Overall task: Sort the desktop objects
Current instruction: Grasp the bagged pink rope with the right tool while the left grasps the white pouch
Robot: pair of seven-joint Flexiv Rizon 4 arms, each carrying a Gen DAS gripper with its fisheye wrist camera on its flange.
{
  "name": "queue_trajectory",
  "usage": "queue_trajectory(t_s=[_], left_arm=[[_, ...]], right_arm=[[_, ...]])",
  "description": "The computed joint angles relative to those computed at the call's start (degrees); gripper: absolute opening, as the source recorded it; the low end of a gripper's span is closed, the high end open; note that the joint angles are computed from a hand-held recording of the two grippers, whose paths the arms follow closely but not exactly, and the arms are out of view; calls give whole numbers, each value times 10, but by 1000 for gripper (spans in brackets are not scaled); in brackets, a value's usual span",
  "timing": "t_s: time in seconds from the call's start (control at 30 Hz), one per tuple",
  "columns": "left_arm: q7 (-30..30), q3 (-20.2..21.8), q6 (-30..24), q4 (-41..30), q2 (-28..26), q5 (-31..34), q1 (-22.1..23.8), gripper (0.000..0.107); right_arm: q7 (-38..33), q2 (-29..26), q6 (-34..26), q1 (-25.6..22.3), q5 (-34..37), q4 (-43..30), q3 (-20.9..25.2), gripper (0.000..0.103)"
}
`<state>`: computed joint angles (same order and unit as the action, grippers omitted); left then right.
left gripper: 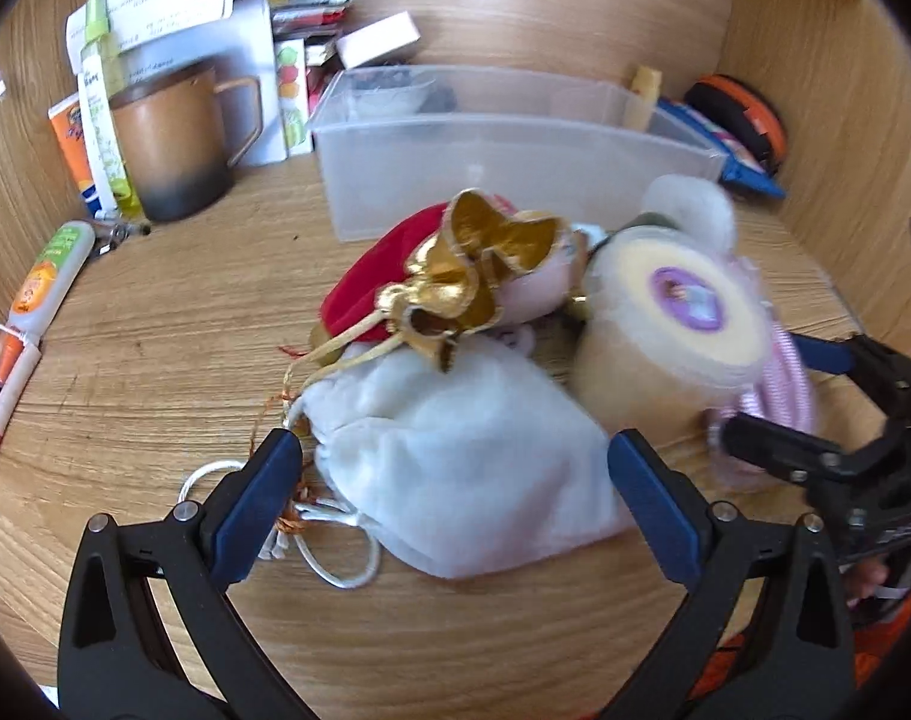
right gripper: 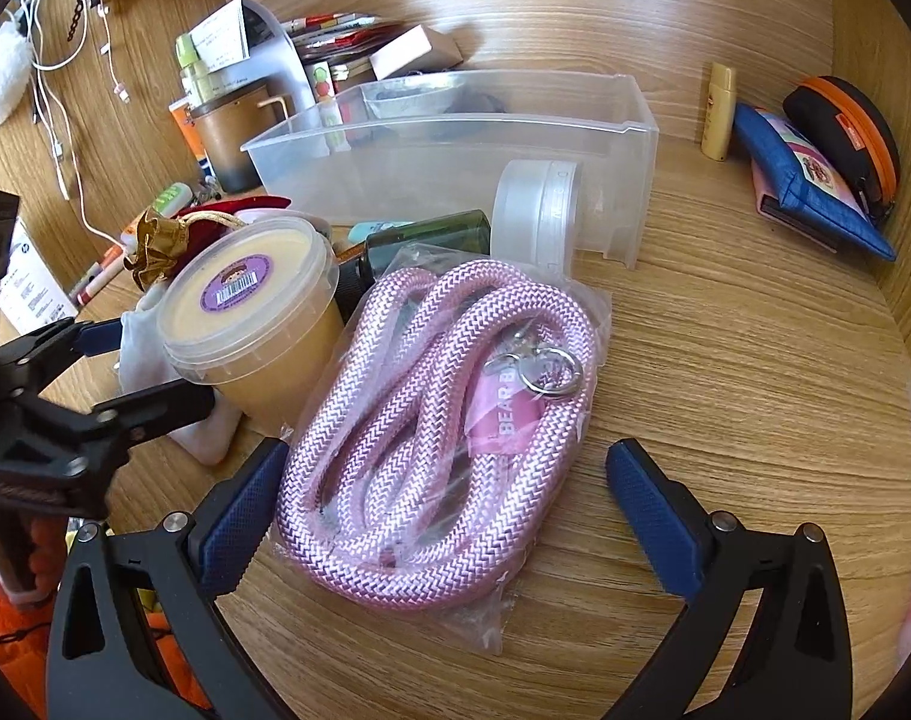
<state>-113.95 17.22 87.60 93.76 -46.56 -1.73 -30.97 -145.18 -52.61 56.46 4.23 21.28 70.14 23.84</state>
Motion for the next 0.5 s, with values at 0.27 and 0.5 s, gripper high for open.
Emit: queue_trajectory(t_s=[0.27,0.5], left_arm=[[-13,25,-65,-55,-21,32,-13,103],[-28,12,-54,-60,-22,63,2,103]], right_arm=[[7,-6,-12,17,-18,-12,-11,101],[-27,-3,-15,0,3,-8,7,79]])
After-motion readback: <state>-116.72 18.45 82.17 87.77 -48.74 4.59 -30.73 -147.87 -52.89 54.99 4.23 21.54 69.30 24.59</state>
